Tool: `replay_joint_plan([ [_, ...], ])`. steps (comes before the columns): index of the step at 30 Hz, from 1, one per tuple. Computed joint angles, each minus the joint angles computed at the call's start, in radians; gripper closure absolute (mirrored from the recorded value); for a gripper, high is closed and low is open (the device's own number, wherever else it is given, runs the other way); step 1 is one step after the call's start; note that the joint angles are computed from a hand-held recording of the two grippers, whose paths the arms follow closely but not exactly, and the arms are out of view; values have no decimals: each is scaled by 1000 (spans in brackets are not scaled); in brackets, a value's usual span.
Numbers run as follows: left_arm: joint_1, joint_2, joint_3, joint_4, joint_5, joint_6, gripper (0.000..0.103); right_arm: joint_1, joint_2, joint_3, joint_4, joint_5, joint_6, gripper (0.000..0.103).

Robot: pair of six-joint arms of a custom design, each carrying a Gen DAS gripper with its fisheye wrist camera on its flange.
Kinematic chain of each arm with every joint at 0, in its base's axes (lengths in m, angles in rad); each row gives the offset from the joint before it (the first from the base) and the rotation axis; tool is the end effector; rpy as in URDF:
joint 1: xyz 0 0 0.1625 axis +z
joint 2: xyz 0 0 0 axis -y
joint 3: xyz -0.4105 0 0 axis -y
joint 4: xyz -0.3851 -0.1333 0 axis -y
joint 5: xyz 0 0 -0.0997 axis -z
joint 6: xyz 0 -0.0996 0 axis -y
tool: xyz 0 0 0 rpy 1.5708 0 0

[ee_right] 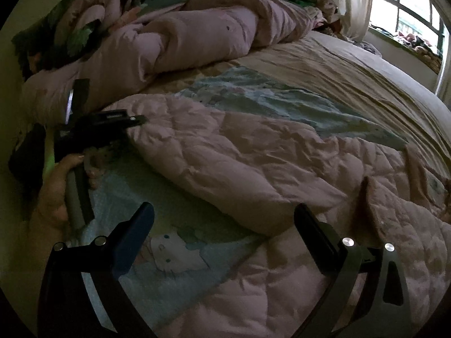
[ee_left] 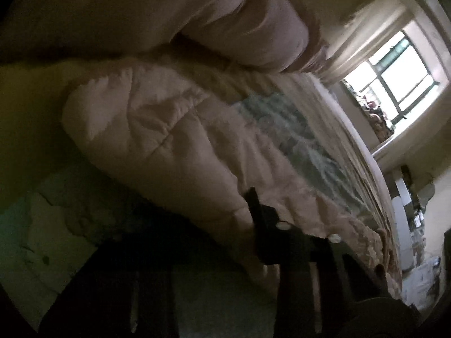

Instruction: Fold large clothes

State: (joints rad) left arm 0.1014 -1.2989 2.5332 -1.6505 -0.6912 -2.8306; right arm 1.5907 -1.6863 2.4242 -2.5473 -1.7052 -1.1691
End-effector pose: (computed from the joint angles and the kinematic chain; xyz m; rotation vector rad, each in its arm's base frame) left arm -0.1972 -0.2312 0.0776 -0.8209 2.0363 -1.5750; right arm 0.1271 -0.3554 0.2389 1.6016 -2.4105 0.1853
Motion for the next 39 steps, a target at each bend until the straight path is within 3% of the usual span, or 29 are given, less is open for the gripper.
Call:
replay_joint_plan([
  [8, -52, 75, -125, 234, -9, -85, 87, -31, -63, -42, 89, 71, 36, 4],
  [18, -101, 174, -308, 491, 37, -176, 90, -96, -160, -117, 216, 151, 26, 4],
  [26, -93, 237, -439, 586, 49, -136, 90, -134, -222, -175, 304, 197, 3, 4],
  [39, -88, 388, -664, 720, -1, -140, 91, -247, -288, -333, 519, 316, -56, 4],
])
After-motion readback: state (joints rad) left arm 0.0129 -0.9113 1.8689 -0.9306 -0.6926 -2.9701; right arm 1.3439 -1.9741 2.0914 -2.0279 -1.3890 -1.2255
